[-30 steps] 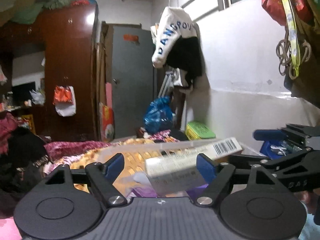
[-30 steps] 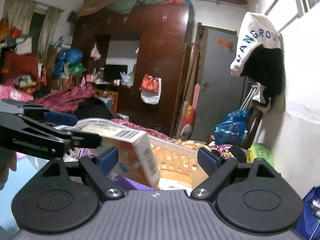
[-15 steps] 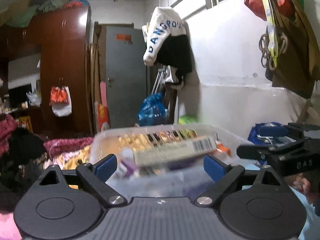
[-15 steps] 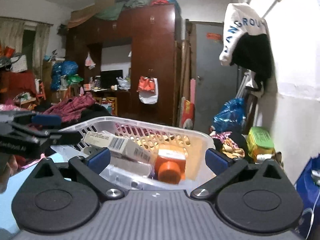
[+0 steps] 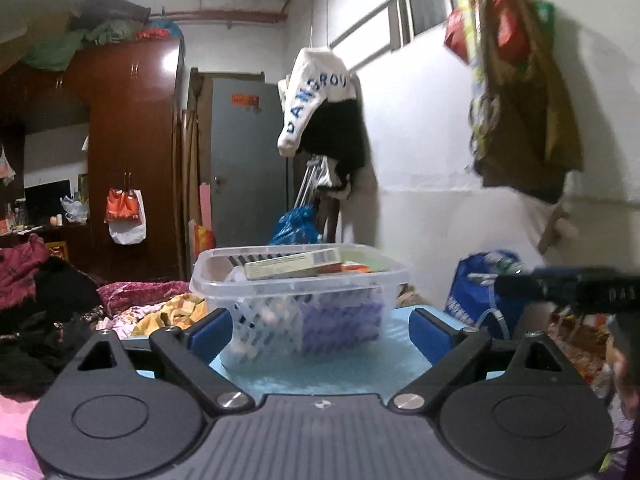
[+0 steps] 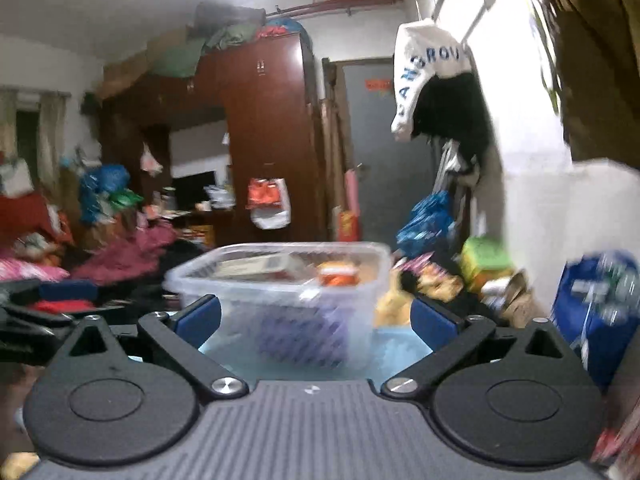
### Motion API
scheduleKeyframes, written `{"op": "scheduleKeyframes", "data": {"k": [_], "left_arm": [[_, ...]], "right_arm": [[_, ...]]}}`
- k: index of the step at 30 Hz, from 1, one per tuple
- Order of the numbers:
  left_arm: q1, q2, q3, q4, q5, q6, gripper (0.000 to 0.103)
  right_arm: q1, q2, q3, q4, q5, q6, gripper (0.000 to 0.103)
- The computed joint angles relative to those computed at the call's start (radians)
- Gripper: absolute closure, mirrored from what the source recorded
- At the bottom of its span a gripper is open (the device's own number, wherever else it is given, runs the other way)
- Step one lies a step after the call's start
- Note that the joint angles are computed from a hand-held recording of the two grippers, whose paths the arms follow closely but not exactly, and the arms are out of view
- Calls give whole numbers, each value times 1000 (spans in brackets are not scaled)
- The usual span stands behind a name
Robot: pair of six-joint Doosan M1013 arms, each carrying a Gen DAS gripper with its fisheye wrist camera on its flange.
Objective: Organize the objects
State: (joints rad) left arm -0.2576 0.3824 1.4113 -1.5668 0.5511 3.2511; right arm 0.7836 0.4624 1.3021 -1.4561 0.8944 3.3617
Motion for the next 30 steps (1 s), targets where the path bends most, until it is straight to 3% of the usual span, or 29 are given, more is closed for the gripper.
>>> {"op": "scheduleKeyframes", "data": {"k": [3, 6, 13, 19, 30], "left_arm": [[6, -33, 67, -92, 19, 88, 3], [-8, -44, 78, -6, -3, 43, 2], [-23, -42, 66, 116, -42, -96, 2], [-27, -46, 66, 159, -100, -146, 2], [-20, -52, 75, 126, -148, -117, 2]], "right_arm": [[41, 6, 15, -8, 78, 17, 0], [62, 34, -11, -7, 150, -37, 0], [38, 26, -26, 97, 93, -99, 0], [44, 18, -6, 102, 117, -67, 0], [57, 24, -3, 101, 144, -102, 0]]}}
